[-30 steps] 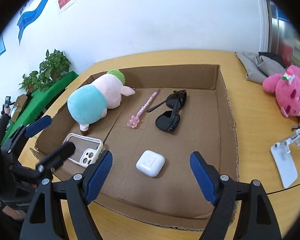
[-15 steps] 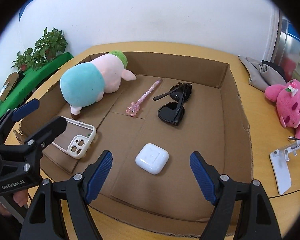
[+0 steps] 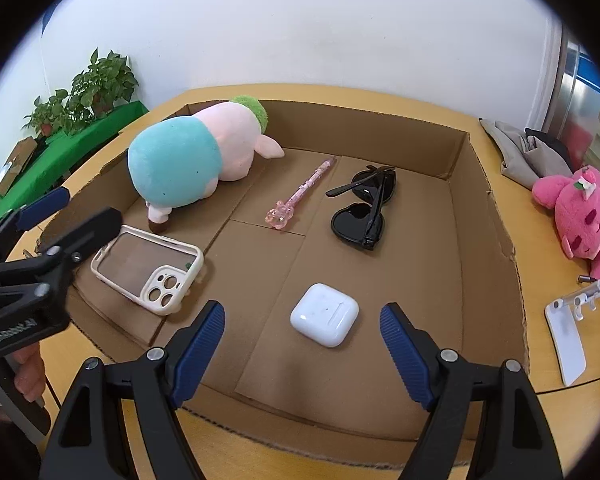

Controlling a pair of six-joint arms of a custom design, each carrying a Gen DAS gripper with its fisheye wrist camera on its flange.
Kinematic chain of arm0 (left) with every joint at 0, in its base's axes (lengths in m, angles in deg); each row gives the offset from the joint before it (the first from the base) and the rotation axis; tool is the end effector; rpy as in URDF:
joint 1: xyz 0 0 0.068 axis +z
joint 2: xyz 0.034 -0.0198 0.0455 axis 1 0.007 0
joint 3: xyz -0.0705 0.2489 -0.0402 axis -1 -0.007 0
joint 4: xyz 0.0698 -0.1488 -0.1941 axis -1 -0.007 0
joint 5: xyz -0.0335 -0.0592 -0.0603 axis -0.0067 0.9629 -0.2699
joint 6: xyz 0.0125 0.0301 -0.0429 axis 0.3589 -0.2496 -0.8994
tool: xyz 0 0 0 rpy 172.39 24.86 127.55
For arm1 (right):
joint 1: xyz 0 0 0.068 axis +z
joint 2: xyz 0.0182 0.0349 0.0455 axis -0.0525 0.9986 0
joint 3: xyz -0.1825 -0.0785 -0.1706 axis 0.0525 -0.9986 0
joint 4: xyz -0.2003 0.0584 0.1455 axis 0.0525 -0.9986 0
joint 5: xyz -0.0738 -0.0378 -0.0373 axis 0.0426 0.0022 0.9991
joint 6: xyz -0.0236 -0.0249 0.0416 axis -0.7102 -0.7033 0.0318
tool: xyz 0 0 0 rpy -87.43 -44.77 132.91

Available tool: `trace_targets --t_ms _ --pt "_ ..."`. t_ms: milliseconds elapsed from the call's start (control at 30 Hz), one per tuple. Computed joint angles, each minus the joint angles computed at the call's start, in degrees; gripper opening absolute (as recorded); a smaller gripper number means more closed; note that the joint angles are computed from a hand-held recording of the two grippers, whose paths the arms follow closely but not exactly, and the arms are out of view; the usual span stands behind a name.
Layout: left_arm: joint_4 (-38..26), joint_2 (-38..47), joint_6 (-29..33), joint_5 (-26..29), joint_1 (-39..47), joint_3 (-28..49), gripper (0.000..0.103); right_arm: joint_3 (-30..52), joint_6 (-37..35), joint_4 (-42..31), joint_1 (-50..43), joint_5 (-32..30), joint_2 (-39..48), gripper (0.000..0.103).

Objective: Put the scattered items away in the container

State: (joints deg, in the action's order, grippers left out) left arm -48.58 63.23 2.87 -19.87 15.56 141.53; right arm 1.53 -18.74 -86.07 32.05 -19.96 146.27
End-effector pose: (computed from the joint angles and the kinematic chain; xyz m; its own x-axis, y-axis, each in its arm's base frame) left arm 0.0674 -0.1513 0.3540 -0.4890 0.2087 -0.8469 0.3976 0.9176 -0.0035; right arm 0.3261 0.2129 0.2679 -0.7445 0.0118 -0.6675 -0.0020 0.9998 0.0200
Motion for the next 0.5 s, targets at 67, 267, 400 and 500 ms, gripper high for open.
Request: trace_targets --t_ms 67,267,400,500 --pt "-0.3 0.8 -0.5 -1.2 -1.8 0.0 0.101 -1.4 0.9 1.0 0.8 0.7 -0.8 0.080" --pt "-1.5 1.6 -3.3 -5.0 -7.3 -0.7 0.102 -10.5 3.9 9.2 3.7 5.8 -5.1 0.080" --pt "-2.4 -0.9 -9.5 -8.1 -10.3 -4.3 0.102 -16.7 6.1 16.6 4.6 9.6 -6.3 0.084" --pt "-4.6 -1.7 -15.4 -8.5 -10.4 -7.1 0.102 -19.2 5.7 20.6 6.2 14.6 -6.7 0.084"
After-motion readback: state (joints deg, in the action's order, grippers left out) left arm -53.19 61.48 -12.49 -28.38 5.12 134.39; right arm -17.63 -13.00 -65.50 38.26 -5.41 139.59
